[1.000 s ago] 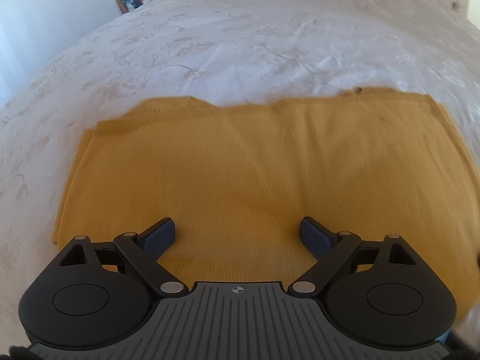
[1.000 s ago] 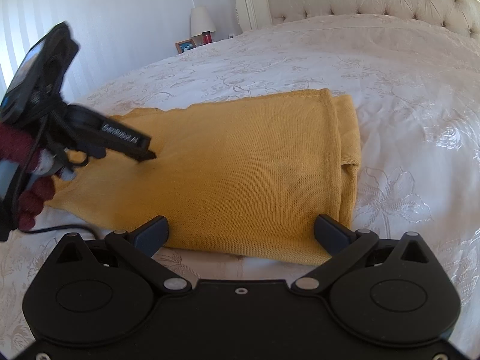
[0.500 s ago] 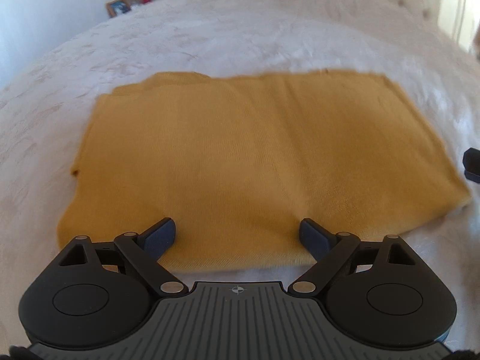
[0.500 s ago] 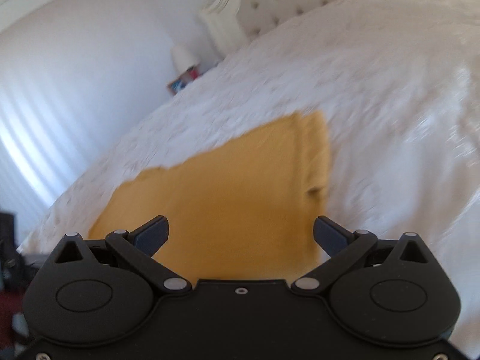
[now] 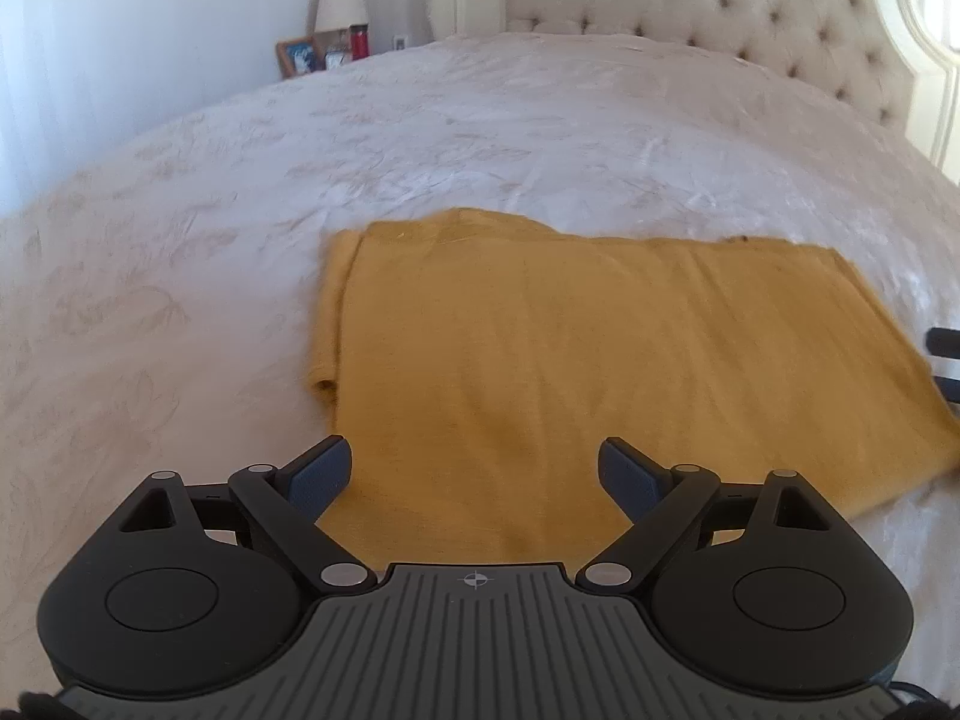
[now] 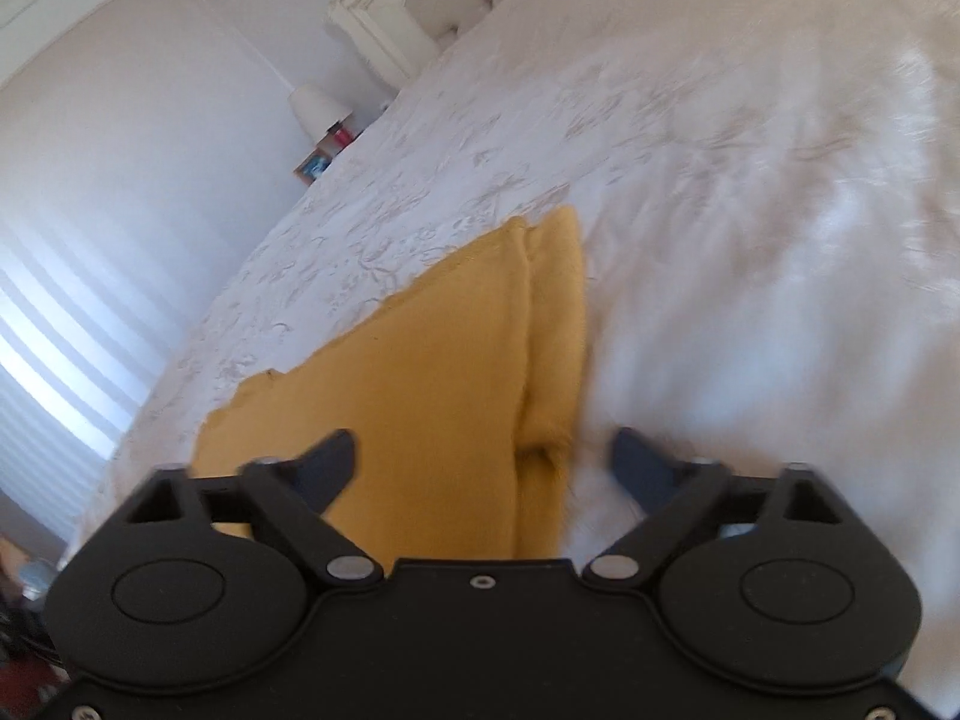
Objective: Fold small clothes
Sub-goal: 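Grasp the side edge of the folded sweater with the right gripper, then fold the side edge over across the sweater with the right gripper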
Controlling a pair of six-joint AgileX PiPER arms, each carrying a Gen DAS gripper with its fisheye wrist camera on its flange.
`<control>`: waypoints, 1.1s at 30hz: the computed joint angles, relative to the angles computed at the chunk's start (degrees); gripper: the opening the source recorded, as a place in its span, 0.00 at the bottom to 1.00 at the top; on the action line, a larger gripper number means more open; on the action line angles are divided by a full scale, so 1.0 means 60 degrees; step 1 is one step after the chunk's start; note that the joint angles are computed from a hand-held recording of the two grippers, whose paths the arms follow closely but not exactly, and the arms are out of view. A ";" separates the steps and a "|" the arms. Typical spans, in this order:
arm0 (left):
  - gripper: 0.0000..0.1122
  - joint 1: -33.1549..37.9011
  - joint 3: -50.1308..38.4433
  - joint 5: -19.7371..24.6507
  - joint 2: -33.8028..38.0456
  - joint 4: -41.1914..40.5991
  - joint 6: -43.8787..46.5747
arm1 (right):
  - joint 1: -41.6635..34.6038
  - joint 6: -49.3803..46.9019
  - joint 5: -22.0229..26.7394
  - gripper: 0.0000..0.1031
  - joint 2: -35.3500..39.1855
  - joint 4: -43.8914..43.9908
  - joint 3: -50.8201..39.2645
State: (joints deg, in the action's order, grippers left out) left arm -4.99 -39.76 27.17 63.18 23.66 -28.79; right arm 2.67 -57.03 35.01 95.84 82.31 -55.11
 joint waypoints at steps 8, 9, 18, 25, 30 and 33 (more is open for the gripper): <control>0.81 0.2112 -0.0002 -0.0691 0.0164 -0.4325 0.4979 | 0.0537 0.2951 0.0440 0.25 0.1451 -0.2456 -0.2109; 0.81 0.2270 -0.0052 -0.0684 0.0242 -0.4537 0.5287 | 0.0630 0.3307 0.0391 0.25 0.1437 -0.2789 -0.2189; 0.80 0.4987 -0.0085 0.0109 0.0469 -0.9874 1.1097 | 0.2358 0.8626 0.0339 0.20 0.0707 -0.8516 -0.4202; 0.80 0.6494 -0.0380 0.1480 0.0427 -1.1432 1.3393 | 0.3992 1.0619 0.1526 0.20 0.1740 -1.0398 -0.7339; 0.80 0.7122 -0.0522 0.1945 0.0497 -1.1827 1.3904 | 0.5092 1.1387 0.2109 0.20 0.3059 -1.0887 -0.9371; 0.80 0.7535 -0.0667 0.2139 0.0650 -1.2024 1.4189 | 0.5659 1.1806 0.2196 0.20 0.3743 -1.1054 -1.0227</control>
State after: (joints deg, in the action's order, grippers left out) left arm 40.22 -43.76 40.00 67.08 -48.48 56.34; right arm 36.62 13.80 48.18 118.30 15.98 -116.47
